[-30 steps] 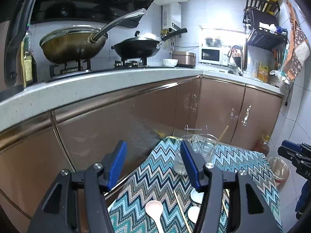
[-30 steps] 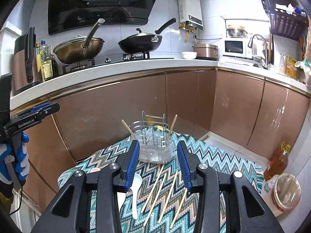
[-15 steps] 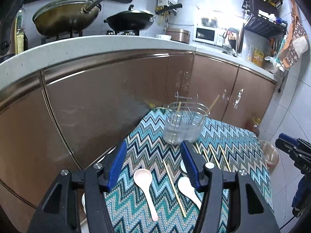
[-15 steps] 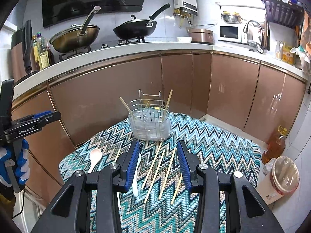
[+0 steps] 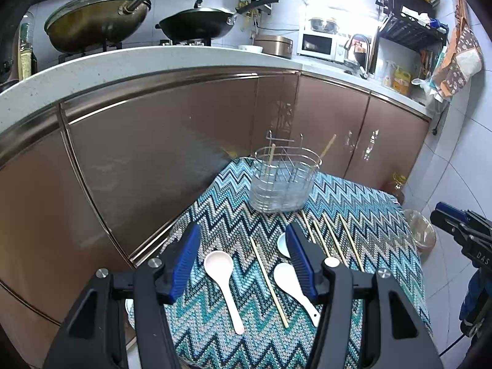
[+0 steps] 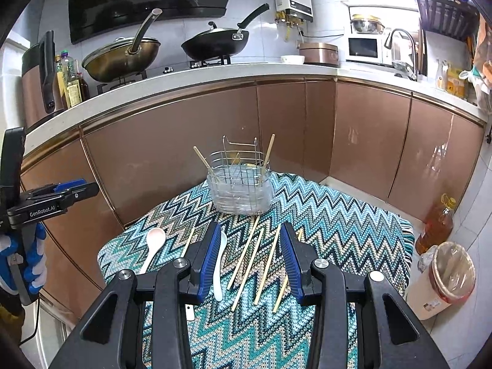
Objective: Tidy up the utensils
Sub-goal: 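Withdraw both tools back from the wire holder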
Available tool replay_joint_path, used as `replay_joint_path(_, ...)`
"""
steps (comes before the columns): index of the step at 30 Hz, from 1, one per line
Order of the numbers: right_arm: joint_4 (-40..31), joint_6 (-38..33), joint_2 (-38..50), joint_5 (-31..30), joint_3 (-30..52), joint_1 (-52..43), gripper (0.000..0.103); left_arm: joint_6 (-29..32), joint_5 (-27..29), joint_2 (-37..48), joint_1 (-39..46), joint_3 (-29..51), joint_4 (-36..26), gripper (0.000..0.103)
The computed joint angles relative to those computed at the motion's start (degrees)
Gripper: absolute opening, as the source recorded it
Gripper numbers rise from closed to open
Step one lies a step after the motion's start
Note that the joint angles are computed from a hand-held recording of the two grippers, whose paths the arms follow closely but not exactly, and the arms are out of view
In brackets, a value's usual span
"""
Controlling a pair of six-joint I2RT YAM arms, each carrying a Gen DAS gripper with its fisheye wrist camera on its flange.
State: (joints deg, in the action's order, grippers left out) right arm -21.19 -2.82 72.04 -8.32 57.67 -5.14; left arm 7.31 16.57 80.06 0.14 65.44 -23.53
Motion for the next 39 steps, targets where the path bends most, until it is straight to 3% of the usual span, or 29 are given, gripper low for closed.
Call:
replay_joint_path(27, 3.2, 0.2, 10.7, -1.7, 1.8, -2.1, 0.04, 1.6, 1.3, 12.4, -0.4, 4.1, -0.5, 0.055)
replay_joint_path(39, 1.4, -0.4, 19.7, -2.8, 8.5, -2.7, 0.04, -0.8, 5.5, 21.9, -3.0, 11.9, -5.9, 0.055)
